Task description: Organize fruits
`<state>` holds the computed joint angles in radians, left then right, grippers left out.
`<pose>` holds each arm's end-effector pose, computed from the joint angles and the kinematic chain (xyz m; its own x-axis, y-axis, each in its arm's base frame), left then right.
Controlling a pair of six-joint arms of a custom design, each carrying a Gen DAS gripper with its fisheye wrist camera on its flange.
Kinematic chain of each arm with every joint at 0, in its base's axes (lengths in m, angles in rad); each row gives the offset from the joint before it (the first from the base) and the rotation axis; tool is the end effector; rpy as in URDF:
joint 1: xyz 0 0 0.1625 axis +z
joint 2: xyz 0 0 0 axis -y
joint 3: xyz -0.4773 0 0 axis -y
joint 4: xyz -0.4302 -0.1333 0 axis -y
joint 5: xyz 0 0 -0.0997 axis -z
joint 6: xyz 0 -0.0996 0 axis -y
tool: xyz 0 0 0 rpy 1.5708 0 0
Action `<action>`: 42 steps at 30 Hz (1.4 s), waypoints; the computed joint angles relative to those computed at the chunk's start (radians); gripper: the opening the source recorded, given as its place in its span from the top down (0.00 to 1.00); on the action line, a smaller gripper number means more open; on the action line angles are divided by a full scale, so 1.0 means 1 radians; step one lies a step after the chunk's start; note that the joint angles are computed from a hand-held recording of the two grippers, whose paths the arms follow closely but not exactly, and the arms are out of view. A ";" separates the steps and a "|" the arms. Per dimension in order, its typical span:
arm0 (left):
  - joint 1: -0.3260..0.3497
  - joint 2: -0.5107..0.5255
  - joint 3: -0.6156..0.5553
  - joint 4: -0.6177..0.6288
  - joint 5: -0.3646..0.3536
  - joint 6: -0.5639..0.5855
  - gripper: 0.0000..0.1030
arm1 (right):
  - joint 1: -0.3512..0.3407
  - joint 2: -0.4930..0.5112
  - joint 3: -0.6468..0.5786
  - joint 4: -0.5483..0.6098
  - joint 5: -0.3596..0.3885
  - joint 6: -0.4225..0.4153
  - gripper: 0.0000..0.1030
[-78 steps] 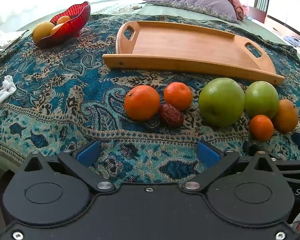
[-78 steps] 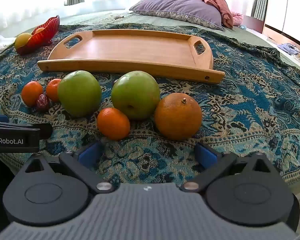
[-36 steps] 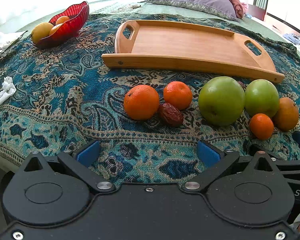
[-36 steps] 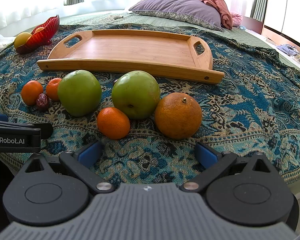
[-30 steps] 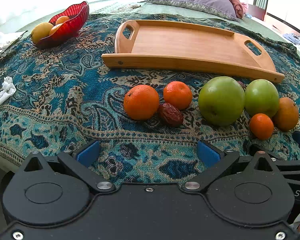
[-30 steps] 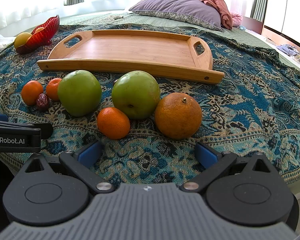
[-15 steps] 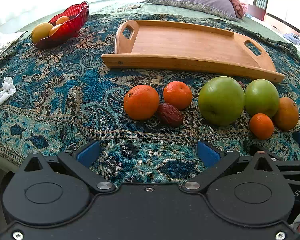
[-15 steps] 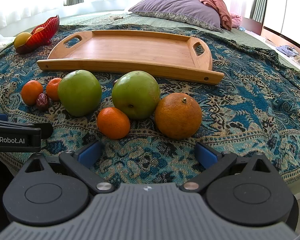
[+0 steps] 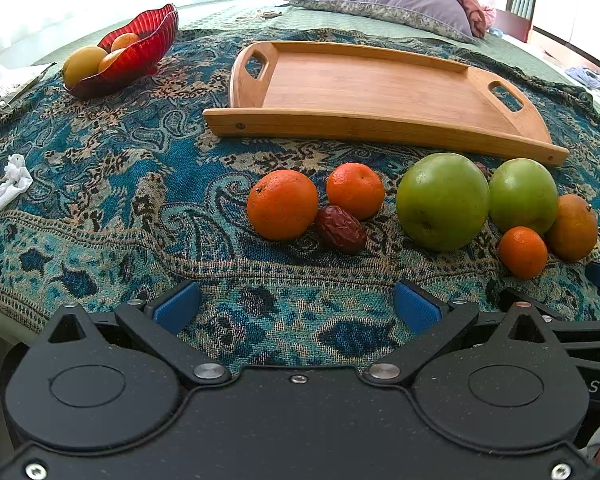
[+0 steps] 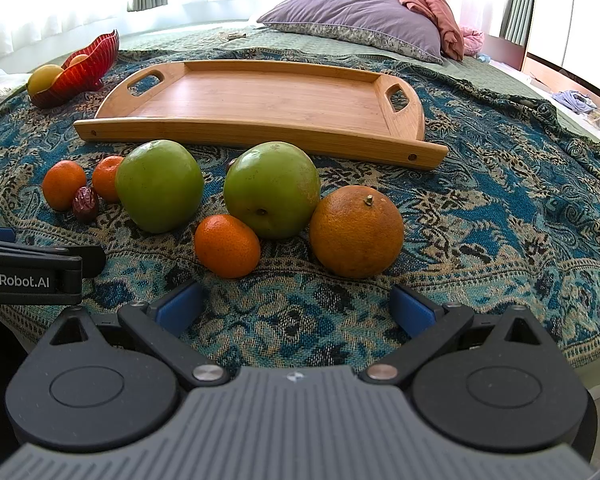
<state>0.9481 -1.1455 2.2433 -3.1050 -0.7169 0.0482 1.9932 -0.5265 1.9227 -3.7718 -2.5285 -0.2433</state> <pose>-0.1287 -0.5366 0.1971 -0.6933 0.1597 -0.7028 0.5626 0.7293 -0.3893 0.2924 -0.5240 0.0108 -0.6754 0.1405 0.7239 -0.4605 0.6864 -0.5629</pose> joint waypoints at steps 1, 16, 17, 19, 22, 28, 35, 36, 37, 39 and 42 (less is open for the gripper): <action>0.000 0.000 -0.001 0.000 0.000 0.001 0.00 | 0.000 0.000 0.000 -0.001 0.000 -0.001 0.00; 0.001 0.004 0.020 -0.065 -0.008 0.057 0.00 | -0.004 -0.006 0.012 -0.018 0.018 -0.013 0.00; -0.001 0.005 0.020 -0.064 -0.004 0.056 0.00 | -0.005 -0.003 0.013 -0.034 0.023 -0.026 0.00; -0.004 0.000 0.016 -0.042 -0.003 0.040 0.00 | -0.008 0.003 0.016 -0.065 0.033 -0.046 0.00; -0.003 -0.018 0.012 -0.013 -0.026 0.027 0.02 | -0.007 0.004 0.019 -0.086 0.039 -0.058 0.00; 0.008 -0.053 0.017 -0.069 -0.078 0.070 0.28 | -0.002 0.001 0.034 -0.182 0.058 -0.097 0.06; 0.025 -0.058 0.000 -0.131 -0.127 0.117 0.40 | 0.001 -0.006 0.038 -0.336 0.065 -0.175 0.21; 0.027 -0.057 -0.002 -0.137 -0.132 0.124 0.42 | -0.002 -0.012 0.043 -0.335 0.068 -0.161 0.22; 0.030 -0.053 -0.005 -0.144 -0.138 0.131 0.44 | -0.006 -0.017 0.047 -0.329 0.069 -0.145 0.25; 0.035 -0.045 -0.010 -0.154 -0.146 0.134 0.46 | -0.015 -0.027 0.054 -0.312 0.075 -0.112 0.27; 0.048 -0.035 -0.020 -0.149 -0.159 0.122 0.49 | -0.028 -0.041 0.065 -0.278 0.088 -0.056 0.31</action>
<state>0.9956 -1.1808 2.2229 -3.2537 -0.8761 0.1701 1.9657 -0.5678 1.9873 -4.0494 -2.4402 -0.2990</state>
